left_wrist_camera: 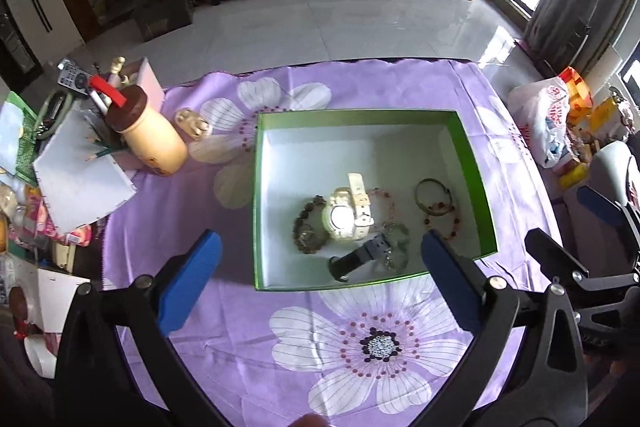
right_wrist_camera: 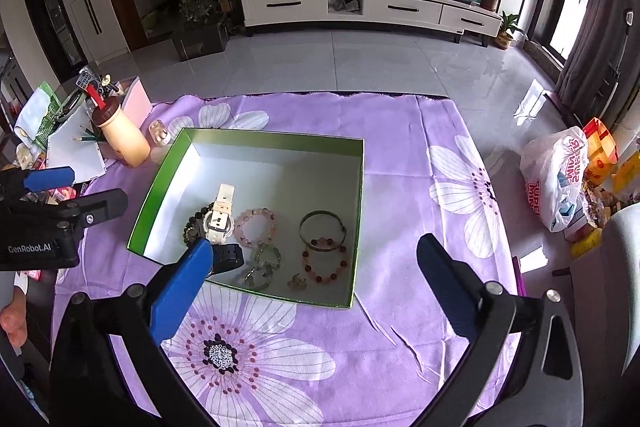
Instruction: Organize jewelry
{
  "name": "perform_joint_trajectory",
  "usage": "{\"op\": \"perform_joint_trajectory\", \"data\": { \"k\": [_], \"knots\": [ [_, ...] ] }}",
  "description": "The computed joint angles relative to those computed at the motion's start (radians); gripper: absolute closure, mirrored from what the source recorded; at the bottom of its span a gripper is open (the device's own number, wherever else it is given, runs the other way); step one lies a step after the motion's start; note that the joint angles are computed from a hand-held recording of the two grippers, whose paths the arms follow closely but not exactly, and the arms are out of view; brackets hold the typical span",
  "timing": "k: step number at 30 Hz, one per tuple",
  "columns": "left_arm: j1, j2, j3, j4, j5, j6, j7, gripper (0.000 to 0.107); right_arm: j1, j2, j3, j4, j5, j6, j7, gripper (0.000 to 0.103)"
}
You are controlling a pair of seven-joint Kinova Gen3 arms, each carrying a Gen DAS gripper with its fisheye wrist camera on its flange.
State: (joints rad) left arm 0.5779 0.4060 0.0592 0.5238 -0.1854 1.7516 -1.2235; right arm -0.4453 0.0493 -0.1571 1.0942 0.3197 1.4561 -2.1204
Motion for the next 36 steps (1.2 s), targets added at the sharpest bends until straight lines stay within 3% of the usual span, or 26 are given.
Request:
{"op": "perform_joint_trajectory", "data": {
  "k": [11, 27, 33, 36],
  "knots": [
    [0.052, 0.076, -0.045, -0.172, -0.066, 0.138, -0.043, 0.007, -0.002, 0.025, 0.008, -0.037, -0.025, 0.021, 0.006, 0.001],
    [0.088, 0.155, -0.092, -0.266, -0.100, 0.202, -0.069, 0.007, -0.004, 0.056, 0.028, -0.054, -0.037, 0.040, -0.009, 0.001],
    [0.050, 0.141, -0.070, -0.211, -0.035, 0.185, -0.032, 0.007, 0.003, 0.051, 0.033, -0.032, -0.052, 0.022, -0.014, 0.001],
    [0.069, 0.121, -0.082, -0.159, -0.061, 0.154, -0.020, 0.007, 0.009, 0.044, 0.032, -0.018, -0.061, 0.006, -0.016, 0.001]
  ]
}}
